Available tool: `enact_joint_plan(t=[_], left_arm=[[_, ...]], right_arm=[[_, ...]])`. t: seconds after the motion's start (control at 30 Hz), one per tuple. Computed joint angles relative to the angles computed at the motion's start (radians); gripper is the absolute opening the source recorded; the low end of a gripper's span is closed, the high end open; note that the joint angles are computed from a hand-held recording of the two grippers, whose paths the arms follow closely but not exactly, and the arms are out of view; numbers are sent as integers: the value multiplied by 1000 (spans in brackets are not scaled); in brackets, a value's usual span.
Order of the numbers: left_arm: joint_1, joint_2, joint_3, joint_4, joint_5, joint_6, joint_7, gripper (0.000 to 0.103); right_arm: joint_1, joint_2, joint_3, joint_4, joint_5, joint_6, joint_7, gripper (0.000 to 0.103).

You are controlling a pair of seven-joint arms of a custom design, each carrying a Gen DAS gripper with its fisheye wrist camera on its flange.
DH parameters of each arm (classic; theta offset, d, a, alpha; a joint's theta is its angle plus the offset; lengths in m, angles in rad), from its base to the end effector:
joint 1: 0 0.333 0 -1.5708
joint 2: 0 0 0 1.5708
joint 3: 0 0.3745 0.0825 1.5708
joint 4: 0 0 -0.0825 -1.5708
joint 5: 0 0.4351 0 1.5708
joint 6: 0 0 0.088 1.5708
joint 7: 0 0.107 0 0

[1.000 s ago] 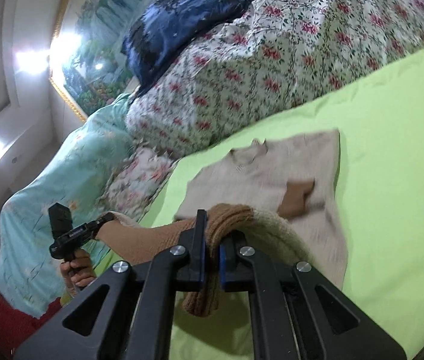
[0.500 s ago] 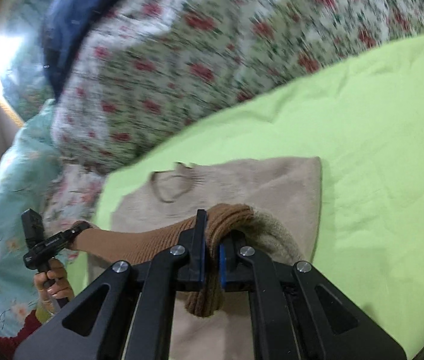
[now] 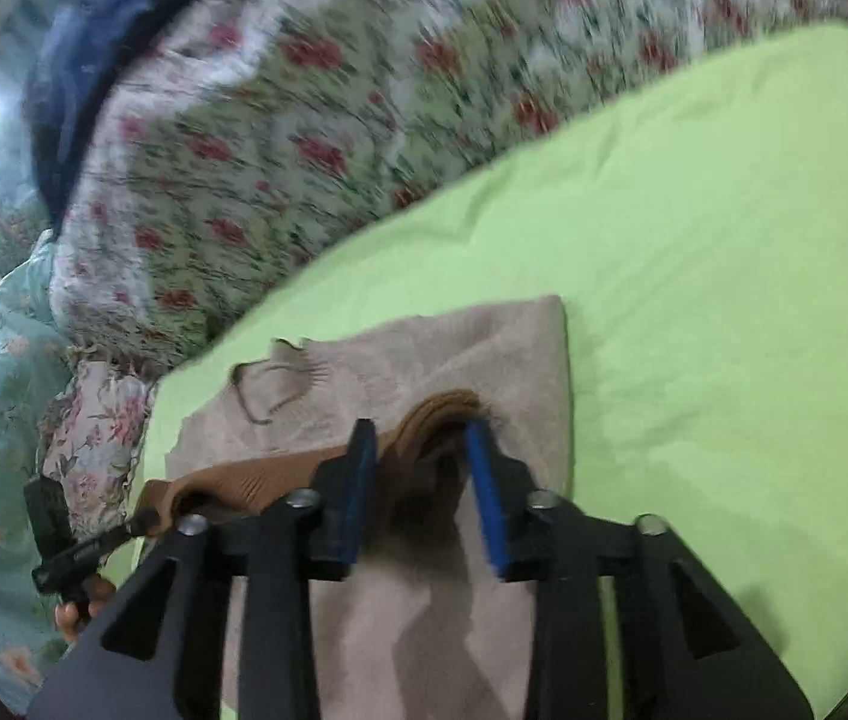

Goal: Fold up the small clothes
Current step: 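Open both grippers and withdraw them from the folded sweater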

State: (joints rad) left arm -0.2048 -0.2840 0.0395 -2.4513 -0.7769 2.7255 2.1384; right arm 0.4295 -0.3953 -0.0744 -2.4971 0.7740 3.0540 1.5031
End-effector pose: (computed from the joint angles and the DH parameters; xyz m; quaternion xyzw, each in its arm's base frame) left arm 0.5035 -0.0566 0.4861 -0.6278 0.6931 -0.3462 0.0745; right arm 0.4669 0.1110 0.5495 -0.5143 0.7170 -0.0789 0.4639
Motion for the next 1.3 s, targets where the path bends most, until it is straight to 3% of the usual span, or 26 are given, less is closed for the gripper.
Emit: enact_joint_plan(t=[0.07, 0.1, 0.17, 0.23, 0.3, 0.43, 0.47, 0.53, 0.63, 0.73, 0.83, 1.0, 1.07, 1.3], left_arm=[[-30, -18, -4, -20, -33, -24, 29, 49], [-35, -23, -16, -25, -26, -31, 20, 52], [-36, 0, -52, -20, 21, -6, -17, 56], [-19, 34, -78, 0, 102, 19, -77, 57], [-16, 66, -58, 37, 101, 6, -91, 57], [64, 136, -51, 120, 178, 7, -200, 57], [86, 150, -53, 135, 200, 3, -230, 57], [119, 161, -41, 158, 182, -24, -240, 57], [145, 118, -22, 127, 65, -50, -204, 57], [147, 31, -25, 43, 59, -28, -215, 59], [110, -101, -8, -69, 57, -10, -226, 70], [46, -303, 13, -233, 93, -47, -306, 71], [29, -368, 12, -288, 121, -61, -355, 71], [-57, -452, 50, -386, 155, -47, -497, 72]], right_arm=[[137, -15, -79, -4, 79, 12, -107, 37], [196, -8, -114, 10, 128, -31, -179, 37], [208, 38, -112, 47, 113, -150, -213, 37], [162, 86, -66, 78, 46, -224, -198, 37], [90, 129, -15, 104, -36, -248, -132, 37], [-87, 168, 79, 120, -182, -193, 72, 35], [-156, 171, 118, 118, -266, -176, 185, 35], [-212, 151, 139, 99, -324, -147, 300, 35], [-188, 95, 121, 51, -278, -110, 299, 35], [-161, 11, 128, -21, -281, -91, 302, 39], [-96, -58, 118, -76, -241, -79, 286, 40], [23, -149, 113, -166, -171, -39, 285, 41], [31, -184, 145, -196, -165, -30, 318, 43], [98, -249, 168, -253, -163, -16, 400, 47]])
